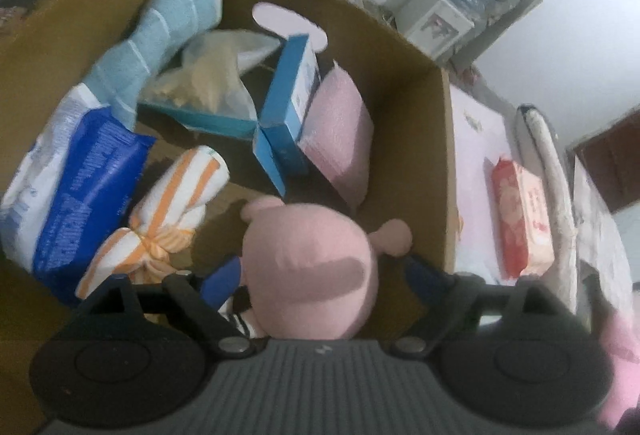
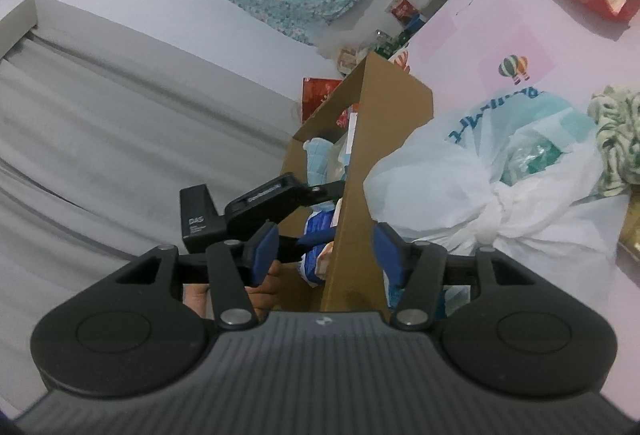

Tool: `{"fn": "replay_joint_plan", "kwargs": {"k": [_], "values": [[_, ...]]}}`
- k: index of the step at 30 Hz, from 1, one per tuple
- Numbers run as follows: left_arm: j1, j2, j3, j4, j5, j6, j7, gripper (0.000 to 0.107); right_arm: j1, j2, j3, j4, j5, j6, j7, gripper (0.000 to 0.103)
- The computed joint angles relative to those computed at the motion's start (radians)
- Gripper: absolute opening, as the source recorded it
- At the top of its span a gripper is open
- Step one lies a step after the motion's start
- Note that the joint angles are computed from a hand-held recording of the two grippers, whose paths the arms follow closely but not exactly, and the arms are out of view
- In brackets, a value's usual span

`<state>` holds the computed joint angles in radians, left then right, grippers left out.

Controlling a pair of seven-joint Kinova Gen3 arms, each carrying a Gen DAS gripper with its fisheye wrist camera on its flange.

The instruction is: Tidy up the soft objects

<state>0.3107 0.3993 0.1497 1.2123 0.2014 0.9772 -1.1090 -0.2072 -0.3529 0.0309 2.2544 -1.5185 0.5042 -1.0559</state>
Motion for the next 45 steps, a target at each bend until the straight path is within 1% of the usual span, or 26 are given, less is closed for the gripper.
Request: {"fn": "replay_joint_plan", "kwargs": {"k": [4,5,7,9,10,13,15,16,17,19,22,23,24,25,27,29,31,32,33,35,37,40,41,42,43,45], "values": [[0.008,-0.062,-0.015,0.043,-0.016,-0.040,0.025,0.090,0.008,-0.052,0.010,0.020,0.051,-0.013,-0.045,0.055],[0.018,-0.085,-0.025,0.061,-0.027,-0.053,0.030,0.090,-0.013,-0.069,0.021,0.024,0.082,-0.033,-0.072,0.055],[0.077,-0.137,-0.081,0.098,-0.056,-0.085,0.046,0.090,-0.001,-0.113,0.018,0.031,0.163,-0.049,-0.143,0.057],[0.129,-0.192,-0.104,0.138,-0.119,-0.122,0.083,0.090,0.058,-0.164,-0.003,0.041,0.245,-0.040,-0.221,0.059],[0.139,-0.226,-0.090,0.167,-0.158,-0.146,0.106,0.090,0.099,-0.194,-0.014,0.047,0.285,-0.027,-0.261,0.059],[0.143,-0.330,-0.010,0.261,-0.258,-0.222,0.137,0.095,0.201,-0.280,-0.036,0.067,0.404,0.003,-0.382,0.060],[0.142,-0.397,0.043,0.330,-0.284,-0.287,0.116,0.097,0.269,-0.342,-0.032,0.082,0.486,0.035,-0.458,0.060],[0.141,-0.420,0.063,0.354,-0.273,-0.313,0.084,0.097,0.293,-0.370,-0.029,0.088,0.526,0.046,-0.496,0.060],[0.157,-0.439,0.063,0.376,-0.246,-0.338,0.044,0.097,0.323,-0.400,-0.025,0.095,0.567,0.062,-0.532,0.060],[0.235,-0.460,0.012,0.420,-0.165,-0.404,-0.036,0.097,0.340,-0.441,-0.014,0.112,0.644,0.065,-0.603,0.060],[0.374,-0.451,-0.074,0.455,-0.043,-0.482,-0.141,0.098,0.348,-0.471,0.005,0.137,0.708,0.074,-0.651,0.060],[0.406,-0.444,-0.087,0.465,-0.018,-0.500,-0.175,0.098,0.344,-0.475,0.009,0.145,0.727,0.071,-0.660,0.060],[0.420,-0.431,-0.081,0.466,-0.010,-0.514,-0.198,0.098,0.339,-0.475,0.013,0.147,0.749,0.070,-0.667,0.060],[0.418,-0.413,-0.056,0.464,-0.018,-0.521,-0.212,0.098,0.333,-0.469,0.012,0.149,0.771,0.066,-0.672,0.060],[0.470,-0.369,-0.060,0.443,-0.083,-0.513,-0.192,0.097,0.321,-0.439,0.005,0.132,0.841,0.067,-0.677,0.060],[0.544,-0.326,-0.088,0.426,-0.165,-0.505,-0.136,0.095,0.322,-0.377,-0.027,0.092,0.922,0.087,-0.679,0.060],[0.552,-0.285,-0.051,0.404,-0.240,-0.483,-0.084,0.093,0.304,-0.303,-0.043,0.047,1.004,0.115,-0.643,0.060],[0.565,-0.269,-0.042,0.399,-0.281,-0.479,-0.046,0.092,0.311,-0.275,-0.069,0.028,1.039,0.121,-0.642,0.061],[0.593,-0.251,-0.052,0.393,-0.320,-0.475,-0.005,0.090,0.299,-0.248,-0.082,0.016,1.075,0.116,-0.640,0.065],[0.638,-0.233,-0.069,0.404,-0.395,-0.476,0.072,0.087,0.253,-0.190,-0.085,-0.002,1.141,0.092,-0.620,0.069],[0.663,-0.213,-0.083,0.406,-0.420,-0.471,0.112,0.080,0.224,-0.141,-0.097,-0.013,1.199,0.058,-0.607,0.070],[0.671,-0.185,-0.084,0.404,-0.414,-0.450,0.130,0.069,0.187,-0.057,-0.114,-0.027,1.281,0.004,-0.605,0.070],[0.682,-0.174,-0.093,0.400,-0.420,-0.442,0.141,0.065,0.177,-0.041,-0.118,-0.028,1.305,-0.009,-0.610,0.068],[0.695,-0.169,-0.102,0.404,-0.433,-0.440,0.161,0.064,0.172,-0.026,-0.125,-0.025,1.330,-0.028,-0.622,0.057],[0.702,-0.165,-0.109,0.409,-0.436,-0.442,0.172,0.064,0.185,-0.011,-0.141,-0.020,1.359,-0.043,-0.650,0.050],[0.701,-0.164,-0.106,0.421,-0.444,-0.448,0.193,0.062,0.172,-0.023,-0.123,0.003,1.374,-0.075,-0.688,0.049]]}}
